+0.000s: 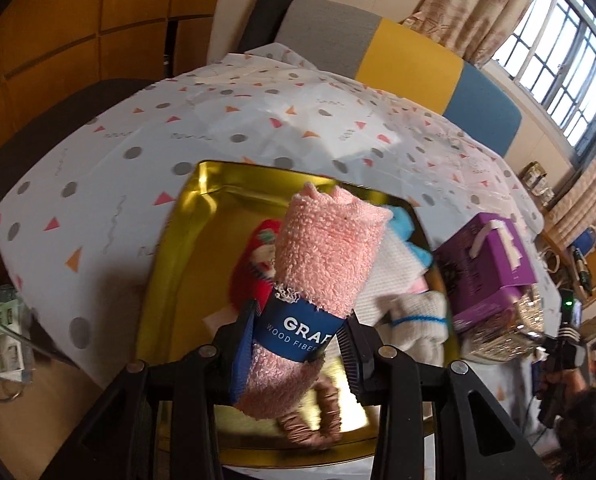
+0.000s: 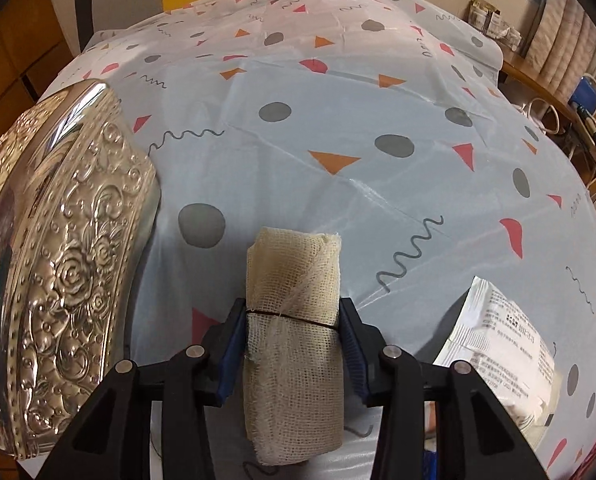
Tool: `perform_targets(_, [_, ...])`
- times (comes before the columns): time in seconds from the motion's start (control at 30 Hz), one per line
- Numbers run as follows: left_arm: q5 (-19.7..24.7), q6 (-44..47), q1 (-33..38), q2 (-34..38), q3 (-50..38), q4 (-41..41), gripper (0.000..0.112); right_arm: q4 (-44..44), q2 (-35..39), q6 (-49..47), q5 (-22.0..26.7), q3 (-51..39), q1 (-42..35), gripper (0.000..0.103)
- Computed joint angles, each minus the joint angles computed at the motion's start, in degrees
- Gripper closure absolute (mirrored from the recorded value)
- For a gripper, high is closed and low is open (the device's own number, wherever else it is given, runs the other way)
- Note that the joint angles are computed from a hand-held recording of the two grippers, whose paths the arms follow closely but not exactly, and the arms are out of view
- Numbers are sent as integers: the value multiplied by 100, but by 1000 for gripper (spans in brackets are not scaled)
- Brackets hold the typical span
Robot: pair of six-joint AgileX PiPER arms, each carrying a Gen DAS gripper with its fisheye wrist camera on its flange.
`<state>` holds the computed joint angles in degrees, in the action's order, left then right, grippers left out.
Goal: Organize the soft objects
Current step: 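Lower the pink towel roll into the gold tray and open the left tool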
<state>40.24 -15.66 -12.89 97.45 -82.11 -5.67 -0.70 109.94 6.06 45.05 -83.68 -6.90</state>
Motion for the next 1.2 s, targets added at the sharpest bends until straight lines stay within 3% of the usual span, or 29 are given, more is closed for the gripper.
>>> perform_targets(0.37, [-228,-288,38,106,170,573,72,-320,-462,431,-434,706,262,58])
perform_targets(0.63, [-217,-654,-200,461,-299,1295,72,-514,-836,731,-575,1200,481,59])
perform_targets(1.2, [64,-473,-300,1504,-1530,1370,72,-566,-915,770,-505,1235,536,59])
